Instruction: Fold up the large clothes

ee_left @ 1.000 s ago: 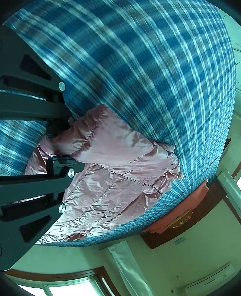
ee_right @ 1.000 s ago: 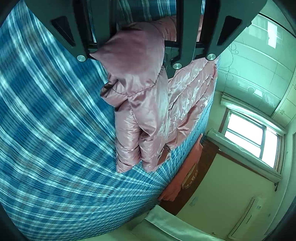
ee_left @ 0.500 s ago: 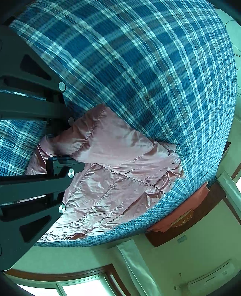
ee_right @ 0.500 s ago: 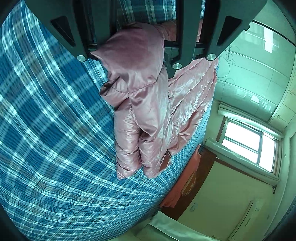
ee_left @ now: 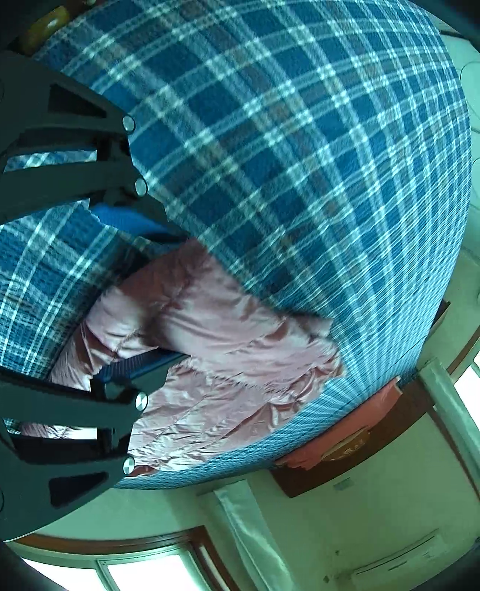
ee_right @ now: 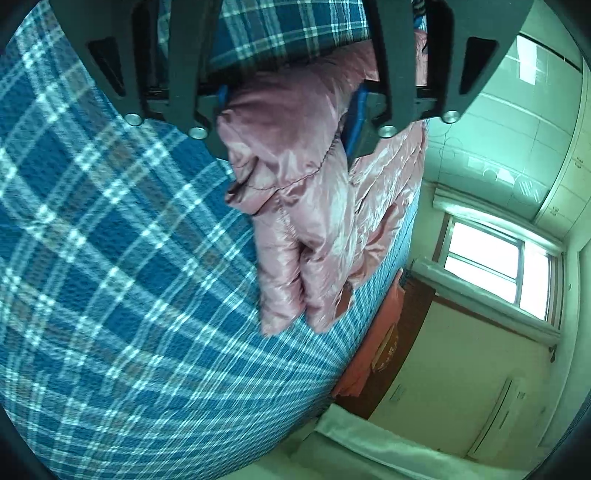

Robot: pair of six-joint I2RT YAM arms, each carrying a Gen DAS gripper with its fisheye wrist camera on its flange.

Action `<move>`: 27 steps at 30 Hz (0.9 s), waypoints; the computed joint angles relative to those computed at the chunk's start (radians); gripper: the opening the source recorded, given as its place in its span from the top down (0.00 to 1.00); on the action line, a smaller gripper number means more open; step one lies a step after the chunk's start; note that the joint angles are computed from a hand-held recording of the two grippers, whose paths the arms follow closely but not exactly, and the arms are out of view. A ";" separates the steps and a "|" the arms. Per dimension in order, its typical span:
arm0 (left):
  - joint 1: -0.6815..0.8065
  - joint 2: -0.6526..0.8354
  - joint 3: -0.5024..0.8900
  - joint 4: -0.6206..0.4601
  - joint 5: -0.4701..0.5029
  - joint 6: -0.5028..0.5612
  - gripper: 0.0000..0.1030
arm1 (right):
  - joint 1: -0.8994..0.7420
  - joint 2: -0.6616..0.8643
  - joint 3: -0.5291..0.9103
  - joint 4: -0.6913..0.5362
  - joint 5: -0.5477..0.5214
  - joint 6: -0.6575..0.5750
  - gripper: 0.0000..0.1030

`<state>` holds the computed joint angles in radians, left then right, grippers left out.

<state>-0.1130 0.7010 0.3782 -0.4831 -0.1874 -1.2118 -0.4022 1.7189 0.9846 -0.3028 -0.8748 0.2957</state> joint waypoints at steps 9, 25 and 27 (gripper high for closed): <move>0.086 0.015 -0.075 0.111 0.098 0.075 0.73 | -0.088 0.069 0.030 -0.054 -0.044 -0.103 0.65; 0.169 -0.047 0.019 -0.120 0.087 0.232 0.47 | -0.122 0.078 0.155 -0.194 0.014 -0.162 0.63; 0.177 -0.053 0.039 -0.157 0.068 0.264 0.47 | -0.129 0.067 0.182 -0.223 0.049 -0.196 0.63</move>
